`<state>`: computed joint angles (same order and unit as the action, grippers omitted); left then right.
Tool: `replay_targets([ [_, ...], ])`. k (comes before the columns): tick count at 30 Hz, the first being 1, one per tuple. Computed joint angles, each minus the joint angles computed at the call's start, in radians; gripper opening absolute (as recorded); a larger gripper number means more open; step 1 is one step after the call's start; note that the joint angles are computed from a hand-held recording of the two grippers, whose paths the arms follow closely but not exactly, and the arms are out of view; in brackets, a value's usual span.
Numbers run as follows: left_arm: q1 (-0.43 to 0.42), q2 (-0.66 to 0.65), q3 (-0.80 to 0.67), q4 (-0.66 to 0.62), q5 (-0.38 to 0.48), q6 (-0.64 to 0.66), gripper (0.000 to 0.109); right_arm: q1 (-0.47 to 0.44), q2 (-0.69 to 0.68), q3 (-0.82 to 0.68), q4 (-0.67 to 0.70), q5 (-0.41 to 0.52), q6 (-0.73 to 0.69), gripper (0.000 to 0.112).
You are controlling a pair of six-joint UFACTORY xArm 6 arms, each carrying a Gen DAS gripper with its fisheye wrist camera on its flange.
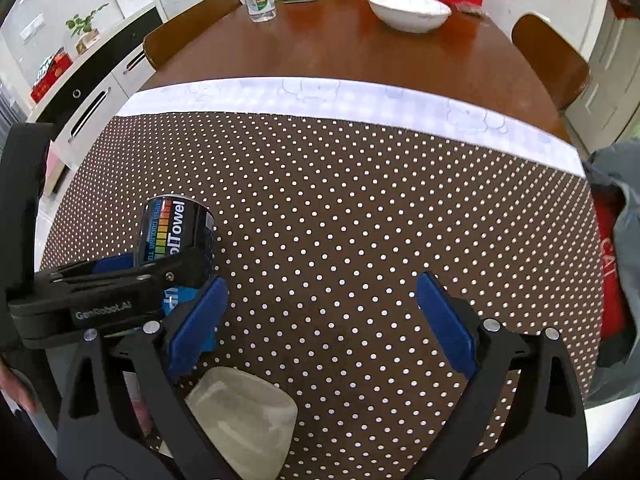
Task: Flip cup upside down
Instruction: 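Move the left tool to the lying black-blue can and close on it, then lift the black-blue can off the table with the left tool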
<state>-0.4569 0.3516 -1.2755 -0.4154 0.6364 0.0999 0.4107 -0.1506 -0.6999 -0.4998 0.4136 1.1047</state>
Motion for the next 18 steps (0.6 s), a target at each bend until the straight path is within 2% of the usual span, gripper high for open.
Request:
replay_targets([
  [4, 0.004, 0.031, -0.046, -0.012, 0.064, 0.022, 0.082, -0.004, 0.006, -0.005, -0.004, 0.02, 0.007, 0.093],
  [5, 0.004, 0.038, -0.054, -0.025, 0.075, 0.033, 0.079, -0.007, 0.004, -0.003, 0.003, 0.018, 0.001, 0.093],
  [6, 0.002, 0.046, -0.065, -0.022, 0.087, 0.034, 0.071, -0.006, 0.001, 0.0, 0.005, 0.017, -0.001, 0.093],
  [7, 0.0, 0.055, -0.076, -0.023, 0.1, 0.036, 0.07, -0.003, -0.004, 0.002, -0.001, 0.023, 0.006, 0.093],
  [14, -0.051, 0.081, -0.106, 0.001, 0.094, -0.003, 0.069, 0.026, -0.054, 0.024, -0.025, 0.069, 0.06, 0.093],
  [18, -0.037, 0.054, -0.089, -0.029, 0.105, 0.054, 0.069, 0.052, -0.11, 0.045, -0.057, 0.11, 0.122, 0.093],
])
